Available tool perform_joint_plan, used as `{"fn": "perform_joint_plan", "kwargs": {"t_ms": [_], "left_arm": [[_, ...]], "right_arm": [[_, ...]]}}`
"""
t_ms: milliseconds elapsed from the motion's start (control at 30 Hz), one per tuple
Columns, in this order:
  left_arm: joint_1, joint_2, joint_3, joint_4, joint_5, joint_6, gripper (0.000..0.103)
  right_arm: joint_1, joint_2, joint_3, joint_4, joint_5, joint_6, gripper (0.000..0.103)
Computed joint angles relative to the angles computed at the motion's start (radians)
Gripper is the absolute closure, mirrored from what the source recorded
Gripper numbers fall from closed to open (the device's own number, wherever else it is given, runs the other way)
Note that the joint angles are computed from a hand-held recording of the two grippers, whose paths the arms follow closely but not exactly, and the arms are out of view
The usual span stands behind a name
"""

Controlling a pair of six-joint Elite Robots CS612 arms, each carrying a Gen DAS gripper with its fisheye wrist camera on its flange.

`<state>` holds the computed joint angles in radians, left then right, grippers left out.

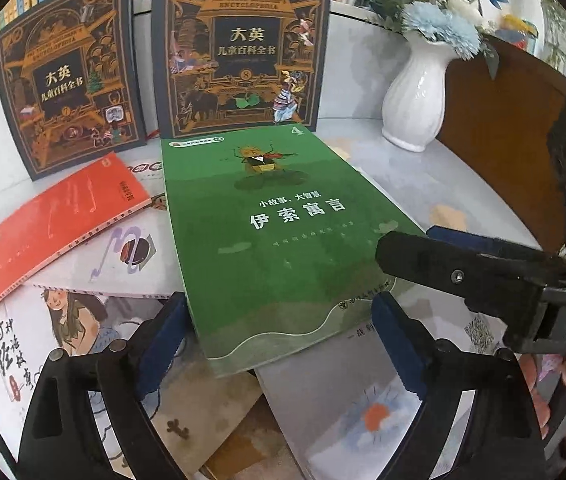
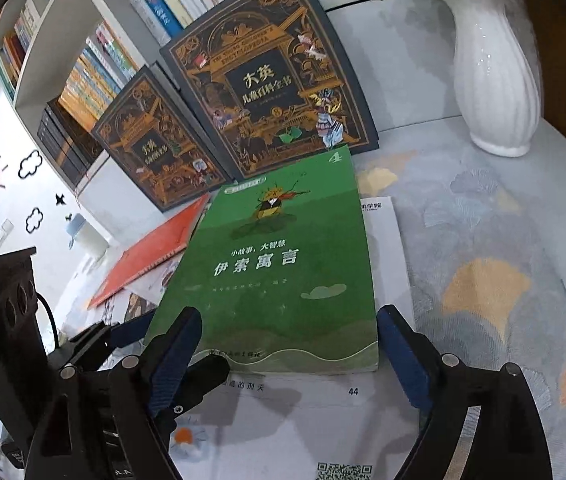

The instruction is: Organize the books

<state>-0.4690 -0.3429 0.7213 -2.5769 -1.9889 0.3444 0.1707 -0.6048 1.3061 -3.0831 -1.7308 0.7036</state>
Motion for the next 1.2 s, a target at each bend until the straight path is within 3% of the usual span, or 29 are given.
{"fn": "perform_joint_plan", "kwargs": {"t_ms": [133,200,267,333,367,467,700,967,1200], "left_arm": [[-0.005,-0.030,0.052,0.006,0.031,0.073,0.013],[-0.003,-0.036,0.061,0.018,0.008,0.092,0.013],[-0.002,-0.043,0.069,0.052,-0.026,0.118,0.013],[-0.005,-0.059,0.102,0.026,-0.014,0.126,0.013],[-0.005,-0.067,0.119,0.019,-0.010,0.140,0.013],[-0.004,-0.092,0.171,-0.017,0.041,0.164,0.013],[0.031,-0.095,0.162,-0.023,0.036,0.116,0.012],[0.068,-0.012,-0.005,0.097,-0.036,-0.109,0.012],[0.079,0.031,-0.103,0.075,-0.037,-0.193,0.017]], "right_arm": [[-0.003,-0.007,0.000,0.031,0.033,-0.012,0.012],[-0.011,-0.011,0.010,0.011,0.089,-0.010,0.012],[-0.033,-0.003,0.020,-0.073,0.266,-0.001,0.013],[-0.036,0.006,0.005,-0.069,0.361,-0.008,0.025],[-0.031,-0.002,-0.002,-0.020,0.345,-0.056,0.027],[0.004,-0.017,-0.009,0.071,0.175,-0.103,0.026],[0.004,-0.011,-0.004,0.031,0.147,-0.064,0.020],[0.007,-0.007,-0.007,0.022,0.134,-0.056,0.019],[-0.005,0.007,0.023,-0.134,0.132,0.112,0.019]]}}
